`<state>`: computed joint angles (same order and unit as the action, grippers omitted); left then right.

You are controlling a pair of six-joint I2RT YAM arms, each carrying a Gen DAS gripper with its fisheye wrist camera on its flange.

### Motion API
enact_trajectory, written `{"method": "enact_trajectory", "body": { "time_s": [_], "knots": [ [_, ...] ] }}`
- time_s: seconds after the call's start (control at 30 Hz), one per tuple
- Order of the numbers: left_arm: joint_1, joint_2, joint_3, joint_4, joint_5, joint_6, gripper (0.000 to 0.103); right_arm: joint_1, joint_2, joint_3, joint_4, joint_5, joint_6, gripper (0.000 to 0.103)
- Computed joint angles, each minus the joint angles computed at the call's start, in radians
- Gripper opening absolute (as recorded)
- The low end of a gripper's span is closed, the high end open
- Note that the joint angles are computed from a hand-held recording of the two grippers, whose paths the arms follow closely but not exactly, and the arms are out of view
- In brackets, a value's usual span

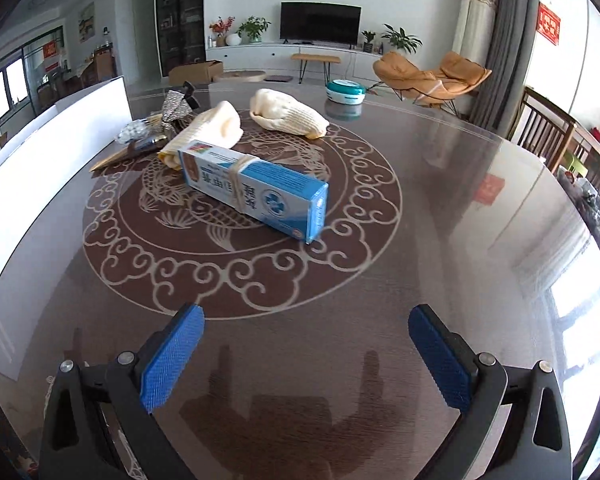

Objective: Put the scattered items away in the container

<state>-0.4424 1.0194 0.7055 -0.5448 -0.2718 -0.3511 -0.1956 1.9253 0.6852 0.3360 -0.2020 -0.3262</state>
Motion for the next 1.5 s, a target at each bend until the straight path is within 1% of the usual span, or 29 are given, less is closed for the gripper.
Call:
{"method": "enact_trajectory", "body": {
  "time_s": [0.1,0.17,0.23,0.33,0.43,0.57,0.8,0.87,1.0,1.17,1.5],
  "knots": [
    [-0.108,0.207,-0.002,0.124,-0.008,-0.081,0.085,-0.043,0.047,0.033,-0.022,-0.018,-0.007,0.102],
    [-0.151,0.33,0.002,0.197,-0.002,-0.123,0.085,-0.062,0.057,0.046,-0.043,-0.044,-0.004,0.102],
    [-0.171,0.439,0.019,0.259,-0.002,-0.142,0.085,-0.07,0.055,0.041,-0.033,-0.057,-0.001,0.102],
    [-0.183,0.558,0.046,0.326,-0.015,-0.149,0.085,-0.071,0.05,0.03,-0.022,-0.052,0.004,0.102],
    [-0.182,0.629,0.071,0.361,-0.021,-0.156,0.085,-0.062,0.038,0.006,0.015,-0.032,0.016,0.102],
    [-0.169,0.666,0.085,0.381,-0.015,-0.158,0.085,-0.052,0.024,-0.018,0.055,-0.001,0.033,0.102],
    [-0.166,0.706,0.09,0.423,-0.049,-0.141,0.086,-0.02,0.033,-0.008,0.046,0.069,0.042,0.102],
    [-0.165,0.71,0.087,0.436,-0.053,-0.139,0.089,-0.013,0.036,-0.006,0.045,0.085,0.044,0.102],
    [-0.156,0.718,0.077,0.456,-0.062,-0.151,0.103,-0.014,0.042,0.002,0.037,0.09,0.058,0.102],
    [-0.152,0.723,0.083,0.455,-0.056,-0.145,0.103,-0.03,0.048,0.016,0.019,0.084,0.081,0.102],
    [-0.149,0.729,0.091,0.455,-0.049,-0.139,0.103,-0.024,0.055,0.024,0.005,0.112,0.092,0.102]
  ]
}}
